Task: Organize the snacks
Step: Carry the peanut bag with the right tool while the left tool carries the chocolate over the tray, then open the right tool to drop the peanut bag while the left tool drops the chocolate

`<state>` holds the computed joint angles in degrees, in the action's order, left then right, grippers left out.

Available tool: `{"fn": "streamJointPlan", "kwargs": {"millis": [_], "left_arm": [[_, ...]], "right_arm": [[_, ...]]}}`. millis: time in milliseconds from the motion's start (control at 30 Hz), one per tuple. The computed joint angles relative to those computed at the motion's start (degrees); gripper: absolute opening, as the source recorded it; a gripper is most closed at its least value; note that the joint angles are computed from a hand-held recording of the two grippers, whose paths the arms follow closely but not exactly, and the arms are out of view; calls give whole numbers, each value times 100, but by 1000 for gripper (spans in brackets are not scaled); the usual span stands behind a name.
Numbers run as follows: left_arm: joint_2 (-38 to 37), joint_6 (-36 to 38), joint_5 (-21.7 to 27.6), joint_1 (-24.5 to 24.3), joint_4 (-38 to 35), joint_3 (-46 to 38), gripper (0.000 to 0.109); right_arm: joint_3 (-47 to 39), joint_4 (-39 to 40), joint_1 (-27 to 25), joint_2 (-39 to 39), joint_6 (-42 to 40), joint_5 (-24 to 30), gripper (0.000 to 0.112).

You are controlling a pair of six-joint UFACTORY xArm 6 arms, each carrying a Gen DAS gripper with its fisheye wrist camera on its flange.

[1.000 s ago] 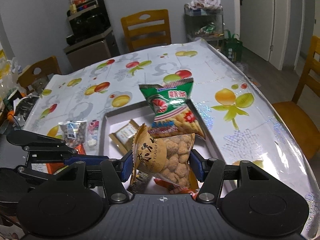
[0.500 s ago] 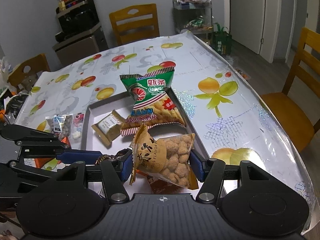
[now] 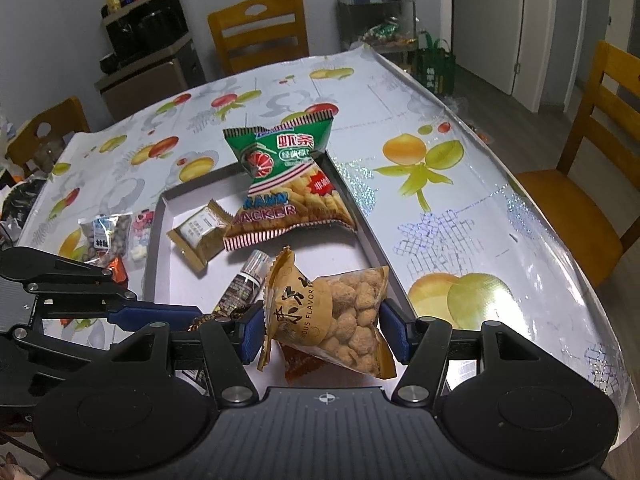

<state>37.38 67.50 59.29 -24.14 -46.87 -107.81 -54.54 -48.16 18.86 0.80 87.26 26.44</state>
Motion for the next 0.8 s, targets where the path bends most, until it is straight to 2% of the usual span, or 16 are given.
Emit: {"fn": "streamJointPlan", "kwargs": {"millis": [800], "left_arm": [[127,-163,140,-99,390,-85,18]], "right_arm": [[6,573,37,83,-651,26,59]]}}
